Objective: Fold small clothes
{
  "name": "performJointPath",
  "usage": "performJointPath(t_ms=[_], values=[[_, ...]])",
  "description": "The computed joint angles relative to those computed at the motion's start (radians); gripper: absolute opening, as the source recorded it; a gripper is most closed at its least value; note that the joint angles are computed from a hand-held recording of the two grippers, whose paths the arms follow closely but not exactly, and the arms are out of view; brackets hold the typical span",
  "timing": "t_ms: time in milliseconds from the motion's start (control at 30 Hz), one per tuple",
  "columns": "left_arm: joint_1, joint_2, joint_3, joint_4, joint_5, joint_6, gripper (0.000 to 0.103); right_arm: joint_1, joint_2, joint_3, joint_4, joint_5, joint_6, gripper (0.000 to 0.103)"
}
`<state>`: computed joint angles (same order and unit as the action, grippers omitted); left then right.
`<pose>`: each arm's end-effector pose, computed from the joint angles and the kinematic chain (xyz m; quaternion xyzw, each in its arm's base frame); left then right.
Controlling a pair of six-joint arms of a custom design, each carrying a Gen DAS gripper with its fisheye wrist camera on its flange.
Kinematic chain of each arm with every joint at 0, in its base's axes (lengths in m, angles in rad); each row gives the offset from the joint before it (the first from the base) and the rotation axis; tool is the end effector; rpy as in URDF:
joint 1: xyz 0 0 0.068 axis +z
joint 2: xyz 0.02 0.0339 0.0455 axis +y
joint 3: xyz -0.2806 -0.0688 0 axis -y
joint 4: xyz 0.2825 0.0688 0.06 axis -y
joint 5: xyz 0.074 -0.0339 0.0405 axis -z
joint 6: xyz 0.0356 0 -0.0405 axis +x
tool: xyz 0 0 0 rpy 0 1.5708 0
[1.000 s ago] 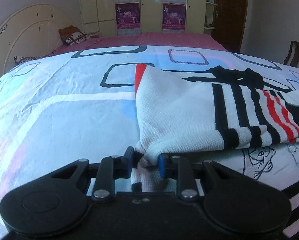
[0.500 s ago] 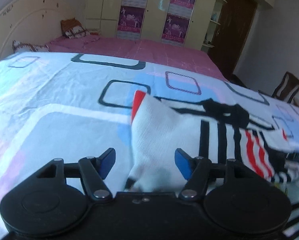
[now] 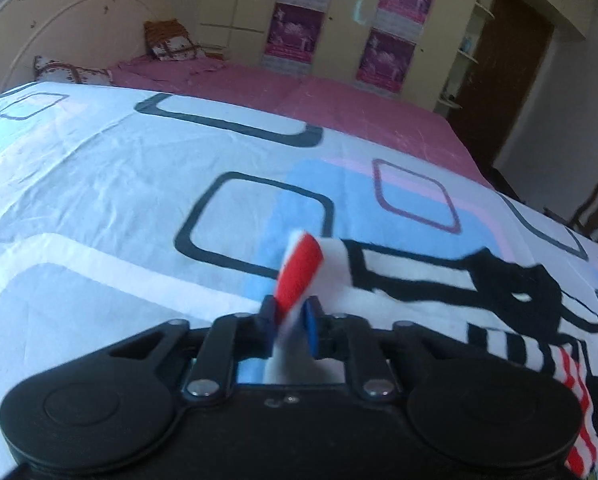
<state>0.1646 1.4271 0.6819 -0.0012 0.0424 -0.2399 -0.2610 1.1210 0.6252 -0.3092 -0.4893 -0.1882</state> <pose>0.3046 0.0491 0.1693 -0.1757 0.8991 -0.0345 0.3995 0.2440 -0.0479 0.2086 -0.0577 0.9027 0.1383 0.4034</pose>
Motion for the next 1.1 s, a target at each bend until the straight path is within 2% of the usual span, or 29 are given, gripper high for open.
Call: performJointPath(t_ms=[133, 233, 300, 433, 600, 733, 967, 1100], values=[[0.012, 0.029, -0.009, 0.049, -0.044, -0.028, 0.011, 0.035, -0.01, -0.011, 0.063, 0.019, -0.007, 0.01], [-0.012, 0.022, -0.03, 0.078, -0.085, 0.003, 0.011, 0.059, 0.085, 0.009, 0.072, 0.124, -0.032, 0.01], [-0.019, 0.015, -0.036, 0.08, -0.098, 0.027, 0.011, 0.025, 0.12, 0.008, 0.082, 0.096, -0.034, 0.01], [-0.022, -0.023, -0.025, 0.025, -0.112, 0.055, 0.024, 0.003, 0.072, 0.004, 0.084, 0.097, -0.026, 0.01], [-0.028, -0.129, -0.058, -0.026, -0.107, 0.072, 0.029, -0.007, 0.023, 0.016, 0.05, 0.047, -0.018, 0.011], [-0.068, -0.208, -0.07, -0.088, -0.113, 0.085, 0.034, 0.038, 0.0, 0.019, 0.032, 0.053, -0.004, 0.011], [-0.18, -0.294, -0.075, -0.197, -0.124, 0.047, 0.041, 0.138, -0.025, 0.014, 0.0, 0.065, 0.02, 0.013], [-0.243, -0.321, -0.097, -0.233, -0.133, 0.016, 0.042, 0.184, -0.021, 0.003, -0.012, 0.08, 0.001, 0.013]])
